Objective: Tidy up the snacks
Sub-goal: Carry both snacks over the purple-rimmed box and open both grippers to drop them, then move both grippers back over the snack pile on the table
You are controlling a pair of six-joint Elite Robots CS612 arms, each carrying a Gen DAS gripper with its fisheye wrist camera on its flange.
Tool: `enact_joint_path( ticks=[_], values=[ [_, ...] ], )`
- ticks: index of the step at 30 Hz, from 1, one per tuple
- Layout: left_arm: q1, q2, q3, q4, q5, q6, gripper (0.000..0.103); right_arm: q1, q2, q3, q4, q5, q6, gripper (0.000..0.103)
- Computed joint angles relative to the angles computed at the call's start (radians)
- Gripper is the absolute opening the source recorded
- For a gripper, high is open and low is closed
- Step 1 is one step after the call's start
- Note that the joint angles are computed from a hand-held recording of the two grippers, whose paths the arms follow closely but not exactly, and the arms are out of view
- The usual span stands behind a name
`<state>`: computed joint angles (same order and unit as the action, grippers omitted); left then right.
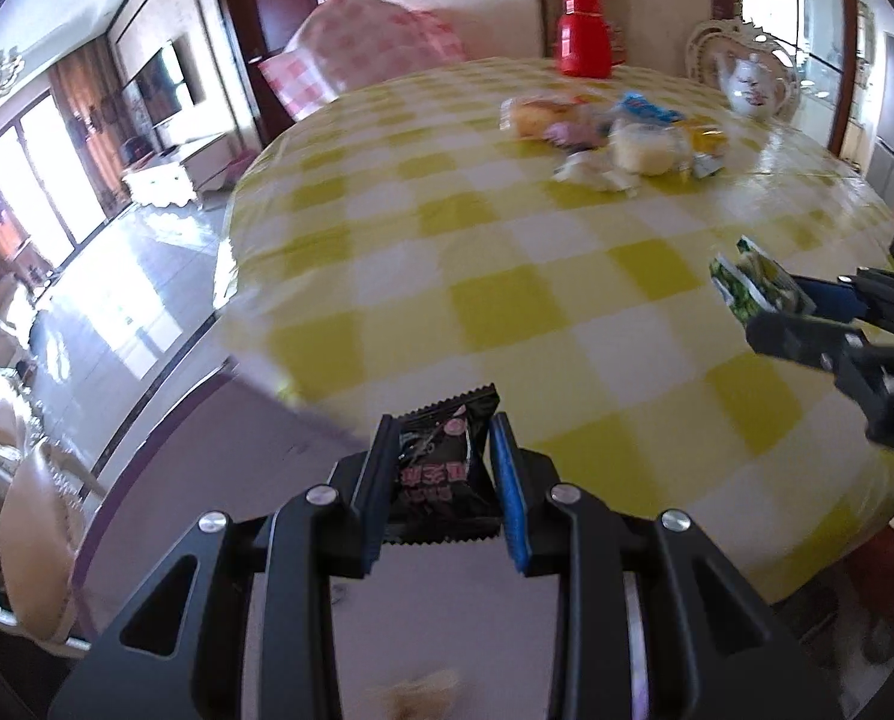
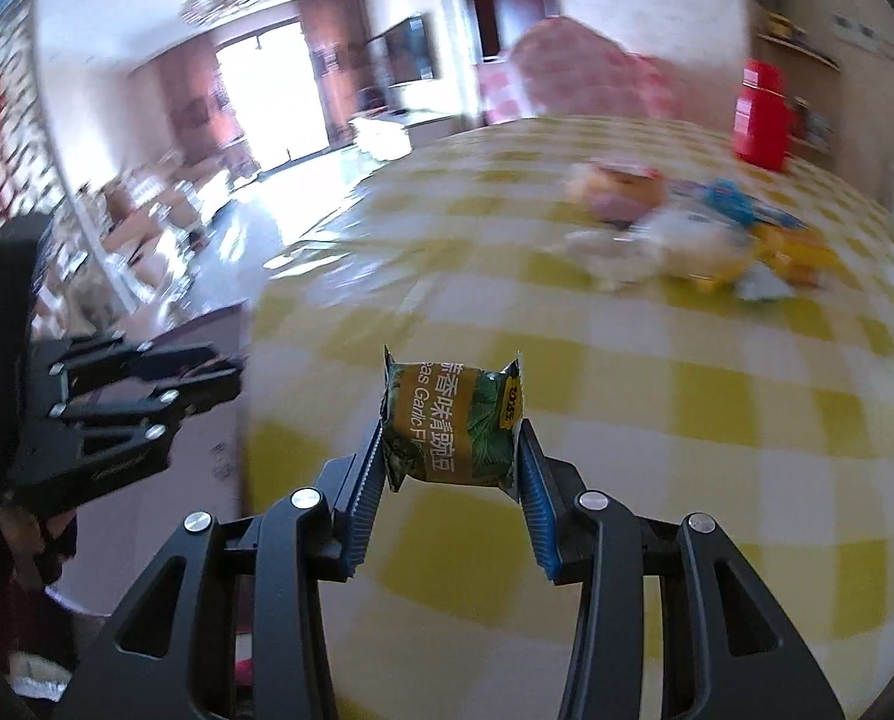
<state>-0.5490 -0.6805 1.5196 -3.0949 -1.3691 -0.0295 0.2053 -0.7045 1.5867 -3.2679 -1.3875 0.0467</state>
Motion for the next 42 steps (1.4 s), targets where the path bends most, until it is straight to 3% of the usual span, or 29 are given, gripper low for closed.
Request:
enact_joint_path(
  ticks=[11,18,20,21,22,24,34,38,42],
  values=[
    [0.06,-0.014,0.044,0.071,0.063,-0.05,0.032,0.101,0.022,-0.065,0.117,0.069,-0.208,0.042],
    [0.084,-0.009,0.041,0.11,0.091,-0.106,0.032,0.127,0.029,-0.082,0.216,0.157,-0.332,0.045],
    [0.084,-0.008,0.039,0.121,0.111,-0.124,0.049,0.124,0.028,-0.079,0.213,0.171,-0.334,0.049],
    [0.083,-0.008,0.037,0.124,0.125,-0.136,0.075,0.121,0.027,-0.076,0.203,0.178,-0.321,0.055],
    [0.081,-0.007,0.039,0.113,0.141,-0.14,0.084,0.115,0.025,-0.072,0.184,0.184,-0.297,0.064],
    [0.075,-0.006,0.037,0.107,0.174,-0.135,0.085,0.099,0.022,-0.066,0.149,0.19,-0.241,0.069],
    [0.042,0.001,-0.002,0.109,0.177,-0.077,0.093,0.014,0.011,-0.039,0.037,0.136,-0.037,0.07],
    [0.02,0.01,-0.041,0.109,0.136,-0.042,0.094,-0.025,0.009,-0.016,-0.008,0.111,0.04,0.074],
    [0.001,0.031,-0.116,0.135,0.018,-0.022,0.096,-0.063,0.004,0.014,-0.032,0.075,0.122,0.075]
  ],
)
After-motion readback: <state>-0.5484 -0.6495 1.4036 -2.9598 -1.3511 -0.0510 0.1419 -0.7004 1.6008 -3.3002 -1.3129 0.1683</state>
